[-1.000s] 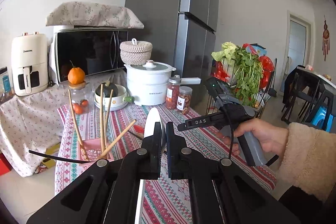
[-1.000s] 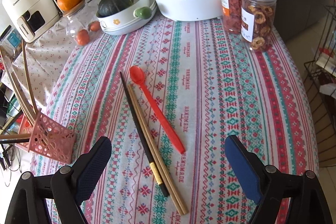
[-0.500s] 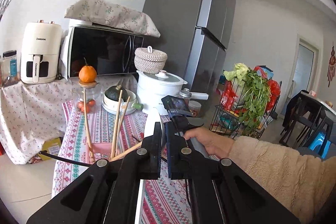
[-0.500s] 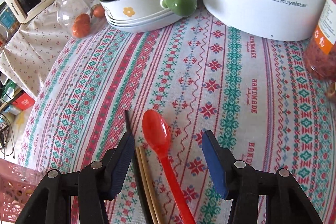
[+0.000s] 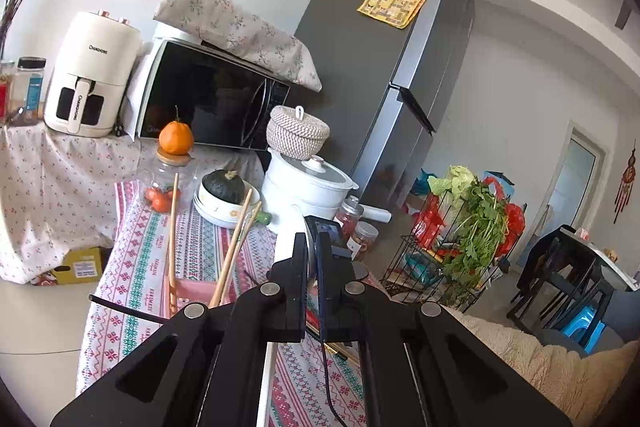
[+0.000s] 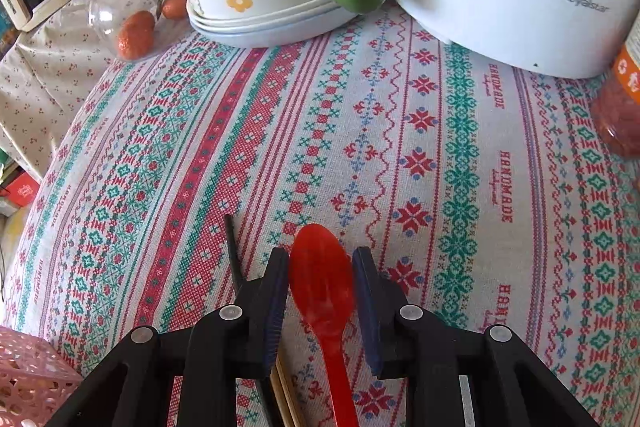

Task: Organize utensils
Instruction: 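Carry the white spoon with the left tool while the right tool grasps the red spoon, then drop the white spoon into the pink basket with the left tool while the right tool lifts the red spoon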

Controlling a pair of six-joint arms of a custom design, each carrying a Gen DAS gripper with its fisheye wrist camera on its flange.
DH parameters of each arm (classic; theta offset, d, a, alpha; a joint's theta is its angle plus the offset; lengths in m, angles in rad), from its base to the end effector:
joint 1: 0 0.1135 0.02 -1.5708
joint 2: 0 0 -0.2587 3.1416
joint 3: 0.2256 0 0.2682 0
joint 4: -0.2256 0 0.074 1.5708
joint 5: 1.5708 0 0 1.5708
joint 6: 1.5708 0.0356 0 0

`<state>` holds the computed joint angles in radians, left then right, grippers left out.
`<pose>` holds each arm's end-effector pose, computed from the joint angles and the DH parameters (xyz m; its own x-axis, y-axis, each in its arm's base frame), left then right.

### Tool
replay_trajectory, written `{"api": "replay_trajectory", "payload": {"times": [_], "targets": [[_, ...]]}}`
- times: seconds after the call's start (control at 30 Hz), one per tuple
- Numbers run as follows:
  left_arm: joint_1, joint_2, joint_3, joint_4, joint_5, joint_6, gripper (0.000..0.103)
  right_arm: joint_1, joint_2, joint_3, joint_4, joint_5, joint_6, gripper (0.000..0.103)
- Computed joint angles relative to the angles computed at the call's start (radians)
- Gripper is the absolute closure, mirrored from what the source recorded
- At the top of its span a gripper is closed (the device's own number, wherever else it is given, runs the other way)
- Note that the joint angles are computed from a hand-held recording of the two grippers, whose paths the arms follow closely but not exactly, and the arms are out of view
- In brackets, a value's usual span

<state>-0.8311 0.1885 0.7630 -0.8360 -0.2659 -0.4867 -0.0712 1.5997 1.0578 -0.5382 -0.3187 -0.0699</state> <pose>0.0456 -0.0361 0.3264 -0.4073 -0.2231 -0.8856 0.3972 0.8299 -0.3918 0.3331 -0.0126 0.1936 -0.8721 -0.0043 -0.4894 -0.1410 0.9598 0.2428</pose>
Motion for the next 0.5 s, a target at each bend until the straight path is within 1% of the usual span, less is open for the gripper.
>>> {"api": "replay_trajectory", "payload": {"times": [0.03, 0.1, 0.17, 0.23, 0.27, 0.33, 0.43, 0.5], "targets": [[0.043, -0.005, -0.005, 0.014, 0.032, 0.009, 0.100, -0.028, -0.040, -0.019, -0.004, -0.029, 0.012, 0.074], [0.092, -0.015, -0.013, 0.041, 0.049, 0.025, 0.100, -0.080, -0.120, -0.045, -0.020, -0.091, 0.036, 0.074], [0.120, -0.026, -0.020, 0.075, 0.040, 0.040, 0.100, -0.129, -0.196, -0.068, -0.040, -0.161, 0.051, 0.074], [0.125, -0.033, -0.029, 0.109, 0.002, 0.042, 0.100, -0.170, -0.278, -0.090, -0.065, -0.206, 0.057, 0.074], [0.164, -0.032, -0.033, 0.128, 0.028, 0.042, 0.100, -0.186, -0.322, -0.104, -0.079, -0.215, 0.058, 0.074], [0.195, -0.024, -0.041, 0.166, 0.027, 0.039, 0.100, -0.222, -0.415, -0.125, -0.120, -0.243, 0.051, 0.074], [0.163, 0.013, -0.048, 0.230, -0.038, 0.044, 0.100, -0.277, -0.531, -0.147, -0.165, -0.312, 0.050, 0.074], [0.091, 0.045, -0.058, 0.288, -0.135, 0.070, 0.100, -0.286, -0.594, -0.168, -0.161, -0.349, 0.068, 0.074]]}}
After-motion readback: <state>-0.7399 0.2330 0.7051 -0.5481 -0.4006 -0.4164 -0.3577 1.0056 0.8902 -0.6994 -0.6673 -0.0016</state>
